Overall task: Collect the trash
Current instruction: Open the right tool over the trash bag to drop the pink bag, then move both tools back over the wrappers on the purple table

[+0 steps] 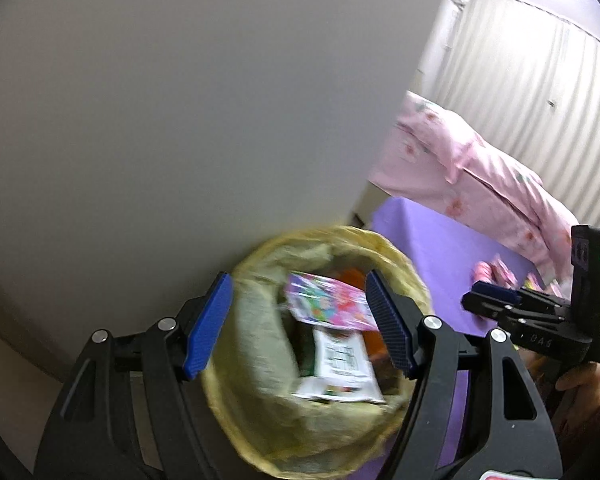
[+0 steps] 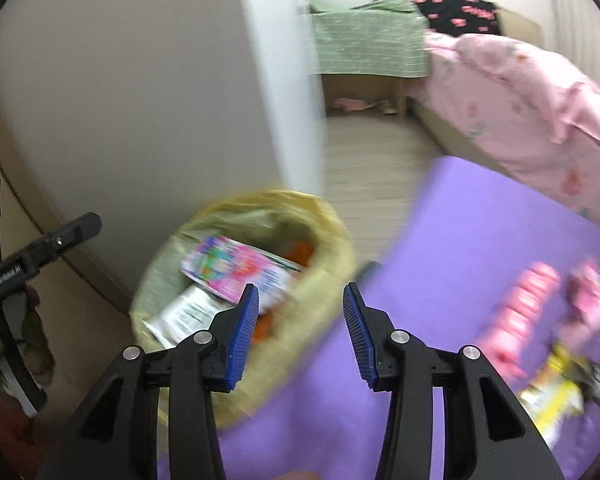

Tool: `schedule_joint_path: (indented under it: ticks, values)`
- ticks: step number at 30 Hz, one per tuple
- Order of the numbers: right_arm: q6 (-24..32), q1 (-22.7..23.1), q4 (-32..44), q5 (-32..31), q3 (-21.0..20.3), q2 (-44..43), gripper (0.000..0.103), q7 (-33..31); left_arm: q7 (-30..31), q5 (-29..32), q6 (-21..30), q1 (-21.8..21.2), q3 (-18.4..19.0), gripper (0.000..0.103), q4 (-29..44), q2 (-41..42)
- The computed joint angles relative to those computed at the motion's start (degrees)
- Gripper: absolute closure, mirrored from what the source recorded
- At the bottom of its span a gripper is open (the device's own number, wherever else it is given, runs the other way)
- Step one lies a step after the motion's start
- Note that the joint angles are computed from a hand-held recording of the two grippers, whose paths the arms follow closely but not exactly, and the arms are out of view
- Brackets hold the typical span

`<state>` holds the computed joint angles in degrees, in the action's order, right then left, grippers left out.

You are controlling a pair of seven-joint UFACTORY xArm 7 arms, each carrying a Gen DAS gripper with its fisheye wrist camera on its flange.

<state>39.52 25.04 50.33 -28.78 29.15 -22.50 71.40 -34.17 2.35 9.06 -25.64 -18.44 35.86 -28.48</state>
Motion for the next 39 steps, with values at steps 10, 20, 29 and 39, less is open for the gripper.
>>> schedule_joint_path:
  ticks: [10, 20, 29, 39]
  values:
    - [20.06, 2.42, -15.12, 11.41, -0.24, -30.58, 0.061, 0.11, 5.72, -1.2, -1.28, -8.32, -1.45, 0.037, 9.69, 12.53]
    - [17.03, 1.57, -26.67, 23.96, -0.18, -42.13, 0.061, 8.33, -1.35, 11.21, 2.37, -8.1, -6.99, 0.037, 19.73, 21.23]
    - [13.68, 3.84, -29.73, 23.41, -0.8, -42.61, 0.089, 8.07, 3.06, 11.93, 2.43, -13.99, -4.46, 0.037, 27.04, 28.88]
    - [39.48, 8.72, -27.22, 25.27, 2.85, -58.96, 0.095, 5.91, 22.8, -1.05, 5.94, -19.52, -5.18, 0.037, 43.99, 44.84]
